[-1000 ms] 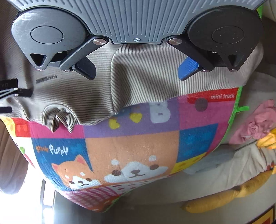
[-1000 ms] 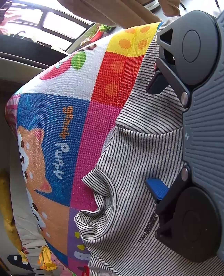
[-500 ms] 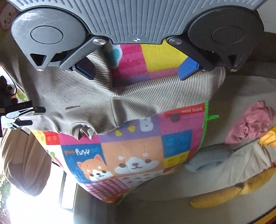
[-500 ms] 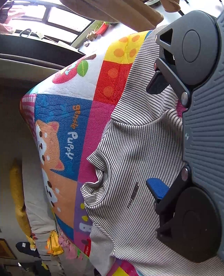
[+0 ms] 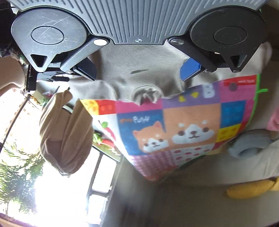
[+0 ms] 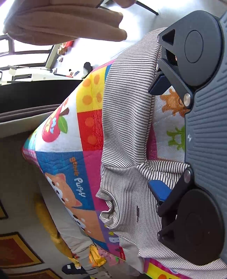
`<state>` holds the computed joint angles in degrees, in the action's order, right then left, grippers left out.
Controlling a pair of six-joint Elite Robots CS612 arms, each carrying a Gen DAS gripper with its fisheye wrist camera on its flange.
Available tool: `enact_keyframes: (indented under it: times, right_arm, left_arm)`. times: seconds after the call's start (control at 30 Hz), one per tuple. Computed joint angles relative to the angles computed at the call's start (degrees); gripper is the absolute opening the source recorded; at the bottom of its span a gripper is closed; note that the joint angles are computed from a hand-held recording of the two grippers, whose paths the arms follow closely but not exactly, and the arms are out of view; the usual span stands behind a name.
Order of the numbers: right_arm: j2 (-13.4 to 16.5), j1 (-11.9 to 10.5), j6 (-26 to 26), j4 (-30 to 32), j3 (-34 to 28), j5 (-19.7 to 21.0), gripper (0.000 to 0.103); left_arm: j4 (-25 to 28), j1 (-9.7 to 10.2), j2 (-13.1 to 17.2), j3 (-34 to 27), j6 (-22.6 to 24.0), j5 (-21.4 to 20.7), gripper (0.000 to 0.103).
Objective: Fold clothes
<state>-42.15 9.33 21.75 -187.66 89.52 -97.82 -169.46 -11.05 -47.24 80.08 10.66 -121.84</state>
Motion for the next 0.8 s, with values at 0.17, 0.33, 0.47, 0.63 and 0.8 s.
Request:
enact_keyframes:
  times: [0.17,0.33,0.47,0.63,0.8]
  right_arm:
    - [-2.1,-2.1,6.4,-5.4,5.2,1.7,0.103]
    - [-3.7,-6.4,24.9,-13.7,11.7,6.2,0.103]
    - [-2.3,-10.4,43.9,-22.2,15.0,13.1,0.103]
    - [3.1,-12.6,60.4,-29.3,12.5,19.9,0.103]
    - [7.4,-12.7,64.8,-30.6,6.7,18.3,0.103]
  left_arm:
    - [-0.4,-4.14,3.4,-3.4,4.9,0.7,0.103]
    - [1.2,-7.18,6.4,-4.3,8.3,-0.9,0.103]
    - [2.1,-9.13,6.8,-2.6,15.6,0.5,0.103]
    - [1.5,-9.15,7.1,-1.2,16.2,1.4,0.103]
    - [3.5,-7.75,7.0,-0.5,11.8,1.4,0.103]
